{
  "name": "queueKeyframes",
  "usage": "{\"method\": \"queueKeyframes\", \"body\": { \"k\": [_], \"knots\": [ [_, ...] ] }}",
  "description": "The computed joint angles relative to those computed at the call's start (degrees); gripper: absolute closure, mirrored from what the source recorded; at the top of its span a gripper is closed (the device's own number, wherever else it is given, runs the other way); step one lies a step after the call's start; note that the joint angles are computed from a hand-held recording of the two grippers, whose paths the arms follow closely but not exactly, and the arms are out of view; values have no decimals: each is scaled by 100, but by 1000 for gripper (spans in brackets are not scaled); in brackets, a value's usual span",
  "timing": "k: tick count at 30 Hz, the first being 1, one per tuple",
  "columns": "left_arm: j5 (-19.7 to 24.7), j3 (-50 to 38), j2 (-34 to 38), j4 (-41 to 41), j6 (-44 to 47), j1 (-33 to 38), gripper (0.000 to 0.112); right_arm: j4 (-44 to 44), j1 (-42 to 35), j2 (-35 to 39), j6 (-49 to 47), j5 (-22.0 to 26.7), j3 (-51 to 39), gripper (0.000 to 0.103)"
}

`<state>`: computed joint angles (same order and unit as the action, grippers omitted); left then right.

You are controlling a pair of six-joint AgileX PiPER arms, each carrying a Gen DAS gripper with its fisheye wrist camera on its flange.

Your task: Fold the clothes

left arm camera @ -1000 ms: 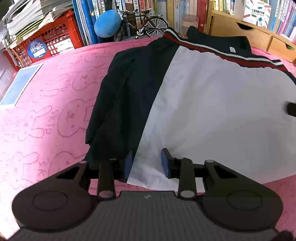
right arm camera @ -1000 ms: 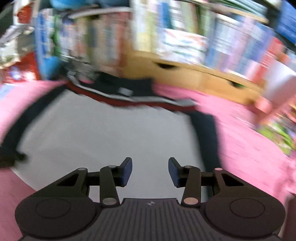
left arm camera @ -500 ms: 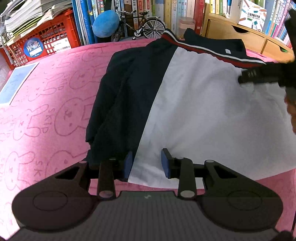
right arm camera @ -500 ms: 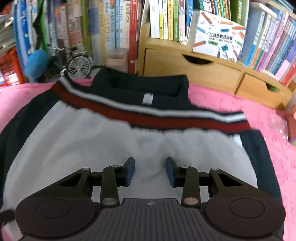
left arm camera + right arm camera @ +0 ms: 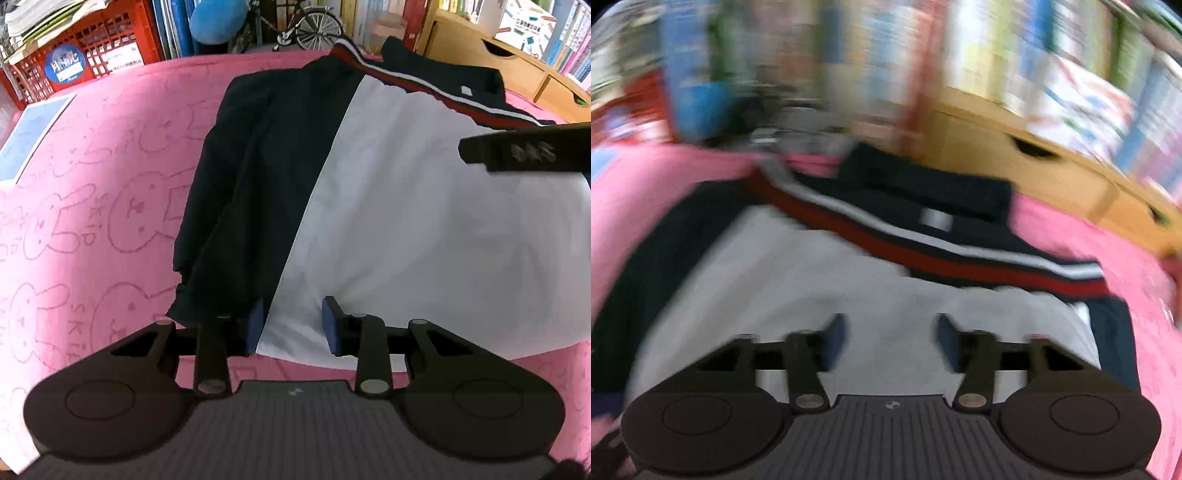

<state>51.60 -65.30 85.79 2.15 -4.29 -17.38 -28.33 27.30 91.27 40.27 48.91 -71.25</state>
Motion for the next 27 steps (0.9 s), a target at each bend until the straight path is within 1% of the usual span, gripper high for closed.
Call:
{"method": "queueKeyframes", "body": {
  "k": [2,5,8,14,18,21,23,24,25,26,27],
  "knots": [
    [144,-127,83,1,-38,2,78,387,140,-125,-546,219,-151,41],
    [221,-191,124,15,-52,-5,78,1092,112,-111,-1120,614,-392,41],
    [235,-191,118,-3,-14,11,78,1305,145,-48,-1162,946,-490,41],
    [259,-193,107,16,-35,-16,78,1387,291,-262,-859,994,5,41],
    [245,-195,122,-22,13,18,78,1109,513,-469,-514,929,470,39],
    [257,-207,125,-114,118,88,77,642,663,-957,164,823,1236,38],
    [260,-207,126,-95,116,84,76,486,643,-1375,586,776,1740,32],
    [252,-218,146,-73,126,89,76,513,485,-1571,784,959,1884,35],
    [245,-215,149,-68,137,96,75,378,390,-1687,1034,1231,2003,35],
    [245,-215,153,-71,171,104,74,193,290,-1881,1253,1385,2222,36],
    [249,-216,158,-76,196,120,73,80,69,-2173,1401,1492,2495,34]
  ]
}}
